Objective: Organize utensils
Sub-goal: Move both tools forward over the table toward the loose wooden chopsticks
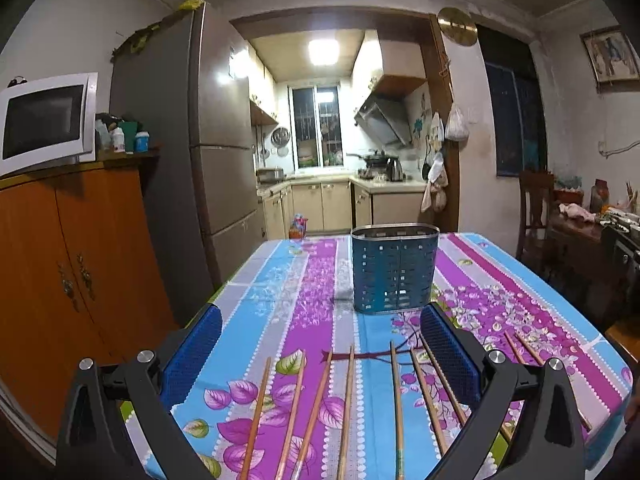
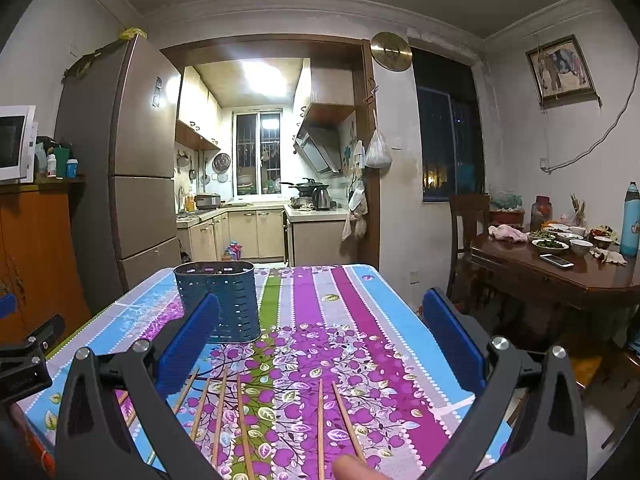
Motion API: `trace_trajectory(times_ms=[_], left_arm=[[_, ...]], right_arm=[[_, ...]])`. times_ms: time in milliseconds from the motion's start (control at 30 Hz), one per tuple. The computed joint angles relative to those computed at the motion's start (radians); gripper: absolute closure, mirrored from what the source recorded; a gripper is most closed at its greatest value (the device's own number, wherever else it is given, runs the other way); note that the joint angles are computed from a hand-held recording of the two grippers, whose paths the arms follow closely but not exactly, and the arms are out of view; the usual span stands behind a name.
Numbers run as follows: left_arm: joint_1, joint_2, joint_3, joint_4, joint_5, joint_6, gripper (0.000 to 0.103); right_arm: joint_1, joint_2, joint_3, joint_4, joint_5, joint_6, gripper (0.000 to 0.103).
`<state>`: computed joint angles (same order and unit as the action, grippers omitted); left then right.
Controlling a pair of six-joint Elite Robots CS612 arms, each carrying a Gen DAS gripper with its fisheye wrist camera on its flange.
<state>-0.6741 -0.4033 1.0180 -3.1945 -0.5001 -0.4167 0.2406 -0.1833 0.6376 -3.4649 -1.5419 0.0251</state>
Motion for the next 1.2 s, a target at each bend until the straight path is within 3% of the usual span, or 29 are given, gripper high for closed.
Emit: trace_trajectory(times_ms=[100,233,633,867,1200], left_arm=[[0.003,0.005,0.004,-0.081,-0.032,0.05,0.004],[-0.001,0.029,-0.028,-0.144,0.027,0.092,0.004],[-0.007,0.038,-0.056,-0.035,0.134,0.119,0.004],[-0.006,0.029,-0.047,-0.002,0.143,0.086,0.004],[-0.006,0.022,-0.04,0.042,0.13,0.064,0.003]], right_arm=[[-0.001,-0.002,0.002,0.003,0.009,0.002,0.005],[-0.001,-0.006,0.01,0.005,0.025,-0.004,0.005],[0.003,-0.011,0.015,0.03,0.031,-0.029,0.005],[0.005,-0.022,0.021,0.105,0.041,-0.046,0.005],[0.008,-0.028,0.032,0.118,0.05,-0.07,0.005]])
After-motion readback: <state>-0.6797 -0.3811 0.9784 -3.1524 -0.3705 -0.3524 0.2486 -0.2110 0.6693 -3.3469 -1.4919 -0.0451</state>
